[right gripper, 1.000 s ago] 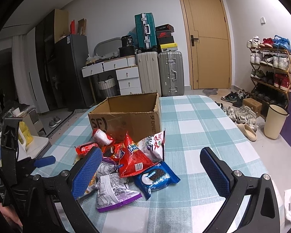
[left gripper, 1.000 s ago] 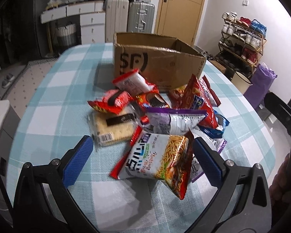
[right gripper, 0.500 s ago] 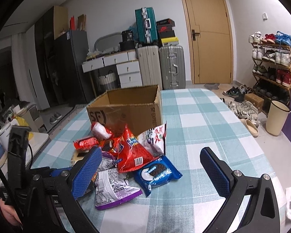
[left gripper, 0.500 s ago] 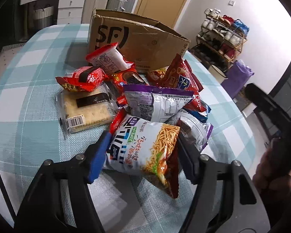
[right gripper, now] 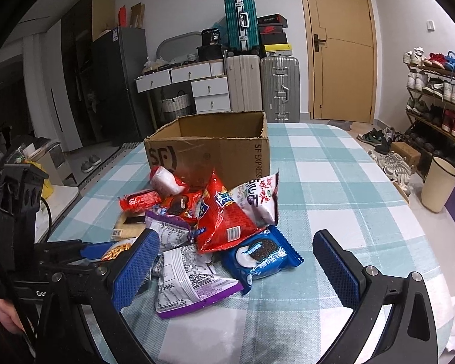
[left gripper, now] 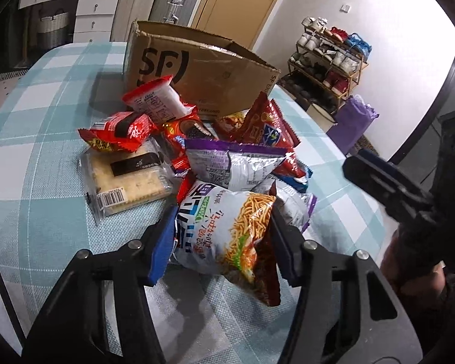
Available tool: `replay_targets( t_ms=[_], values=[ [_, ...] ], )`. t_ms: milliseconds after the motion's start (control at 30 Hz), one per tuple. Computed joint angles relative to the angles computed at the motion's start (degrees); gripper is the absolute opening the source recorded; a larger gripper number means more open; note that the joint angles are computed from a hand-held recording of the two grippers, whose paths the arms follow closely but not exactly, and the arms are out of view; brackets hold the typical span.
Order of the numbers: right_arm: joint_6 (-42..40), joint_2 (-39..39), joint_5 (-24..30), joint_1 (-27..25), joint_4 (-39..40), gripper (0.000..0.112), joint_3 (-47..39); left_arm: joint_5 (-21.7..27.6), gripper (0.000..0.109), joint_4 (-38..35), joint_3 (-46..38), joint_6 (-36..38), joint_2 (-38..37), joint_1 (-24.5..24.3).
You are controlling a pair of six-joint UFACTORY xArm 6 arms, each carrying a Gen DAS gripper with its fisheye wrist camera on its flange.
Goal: Organize snacks
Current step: 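Grasp the orange noodle-snack bag with the left gripper, then lift the noodle bag with the left gripper while the right gripper grasps a white-purple chip bag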
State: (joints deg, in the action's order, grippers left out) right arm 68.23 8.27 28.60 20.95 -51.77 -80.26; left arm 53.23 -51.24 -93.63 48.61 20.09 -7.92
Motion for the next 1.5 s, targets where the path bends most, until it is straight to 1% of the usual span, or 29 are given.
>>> replay_targets(
  t_ms=[100, 233, 333, 400, 667, 833, 1033, 1100, 1200, 1500],
  values=[
    [-0.7, 0.5, -1.6, -0.4, 3.0, 0.103, 0.2, 0.6, 0.055, -1.0, 0.1, 0.8, -0.6, 0.4],
    [-3.4, 1.6, -2.4, -0.1, 7.3, 0.103, -0.4, 1.1, 0.055, -2.7, 0.2, 2.4, -1.4, 1.3],
    [-4.9, 2.7, -3.1, 0.0, 9.0, 0.103, -1.0, 2.2, 0.055, -4.1, 0.4, 3.5, -2.3, 2.1],
    [-6.1, 3.4, -4.3, -0.1, 10.3, 0.103, -1.3, 2.1, 0.055, -4.9, 1.0, 4.6, -3.1, 2.5],
    [-13.2, 7.1, -5.8, 0.8, 17.0, 0.103, -4.3, 3.3, 0.055, -7.8, 1.9, 7.4, -5.5, 4.3],
    [-17.2, 9.1, -6.3, 1.1, 21.7, 0.103, -5.8, 4.2, 0.055, -8.8, 1.5, 8.0, -5.7, 5.1],
    [-22.2, 11.2, -5.3, 1.6, 26.9, 0.103, -7.8, 4.6, 0.055, -9.1, 1.1, 7.8, -5.7, 5.5],
    [-24.7, 11.8, -5.2, 1.6, 29.9, 0.103, -8.4, 3.8, 0.055, -8.9, 1.5, 7.6, -6.0, 5.3],
    [-27.2, 12.8, -4.5, 1.7, 32.4, 0.103, -9.3, 3.4, 0.055, -8.3, 1.2, 6.6, -5.8, 5.3],
    [-29.6, 15.1, -2.6, 1.8, 34.7, 0.102, -11.9, 1.0, 0.055, -6.0, -1.3, 2.5, -4.6, 6.7]
  ],
)
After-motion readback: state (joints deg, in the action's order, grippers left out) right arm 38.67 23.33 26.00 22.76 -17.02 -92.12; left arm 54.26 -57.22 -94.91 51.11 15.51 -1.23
